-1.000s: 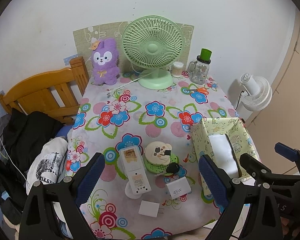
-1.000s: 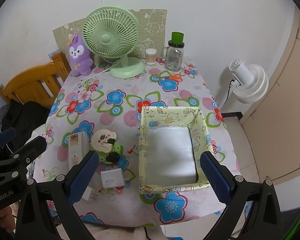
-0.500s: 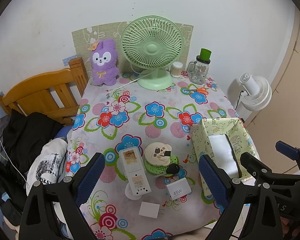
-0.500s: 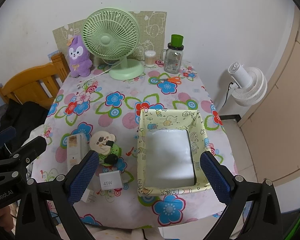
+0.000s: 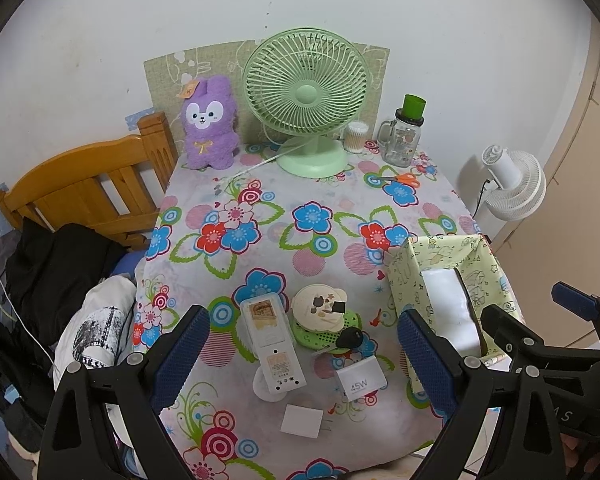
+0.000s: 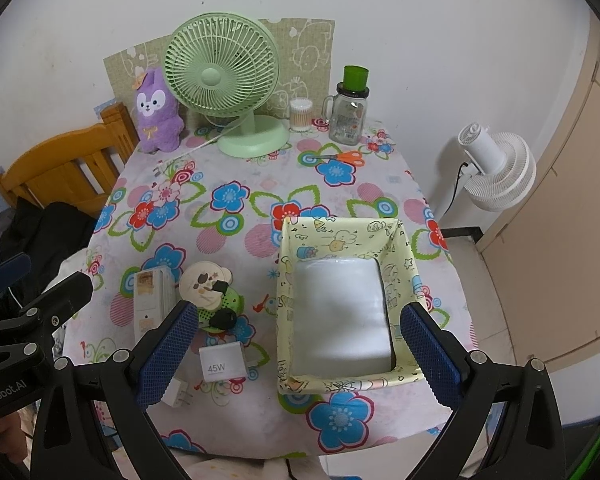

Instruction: Organize rigid objects

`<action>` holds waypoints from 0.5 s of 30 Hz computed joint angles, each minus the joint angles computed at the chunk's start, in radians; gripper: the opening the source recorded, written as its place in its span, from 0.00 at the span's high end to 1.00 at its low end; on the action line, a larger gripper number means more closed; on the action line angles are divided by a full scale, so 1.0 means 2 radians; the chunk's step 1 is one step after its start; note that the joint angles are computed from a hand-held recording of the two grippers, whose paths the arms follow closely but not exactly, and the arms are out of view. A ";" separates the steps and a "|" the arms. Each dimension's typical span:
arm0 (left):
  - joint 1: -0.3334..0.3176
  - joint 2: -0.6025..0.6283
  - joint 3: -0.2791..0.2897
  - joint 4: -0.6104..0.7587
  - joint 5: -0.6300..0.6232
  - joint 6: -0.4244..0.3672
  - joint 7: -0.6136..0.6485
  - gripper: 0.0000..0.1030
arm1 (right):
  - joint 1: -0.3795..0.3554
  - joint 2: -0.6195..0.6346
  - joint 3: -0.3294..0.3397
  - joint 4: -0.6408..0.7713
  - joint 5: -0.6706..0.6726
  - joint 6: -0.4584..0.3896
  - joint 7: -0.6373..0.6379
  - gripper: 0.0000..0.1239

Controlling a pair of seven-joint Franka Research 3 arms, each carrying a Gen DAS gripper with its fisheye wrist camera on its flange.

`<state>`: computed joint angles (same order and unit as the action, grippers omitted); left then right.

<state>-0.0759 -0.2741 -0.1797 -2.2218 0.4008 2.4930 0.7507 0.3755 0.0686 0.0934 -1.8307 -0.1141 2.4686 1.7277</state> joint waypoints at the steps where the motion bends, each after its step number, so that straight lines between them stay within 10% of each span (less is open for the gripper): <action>1: 0.000 0.001 0.001 -0.002 -0.001 0.002 0.002 0.07 | 0.000 0.001 0.000 0.001 0.000 -0.001 0.000 0.17; 15: 0.004 0.015 0.011 0.005 -0.013 -0.002 0.029 0.07 | 0.011 0.024 -0.003 0.024 -0.024 -0.005 0.024 0.17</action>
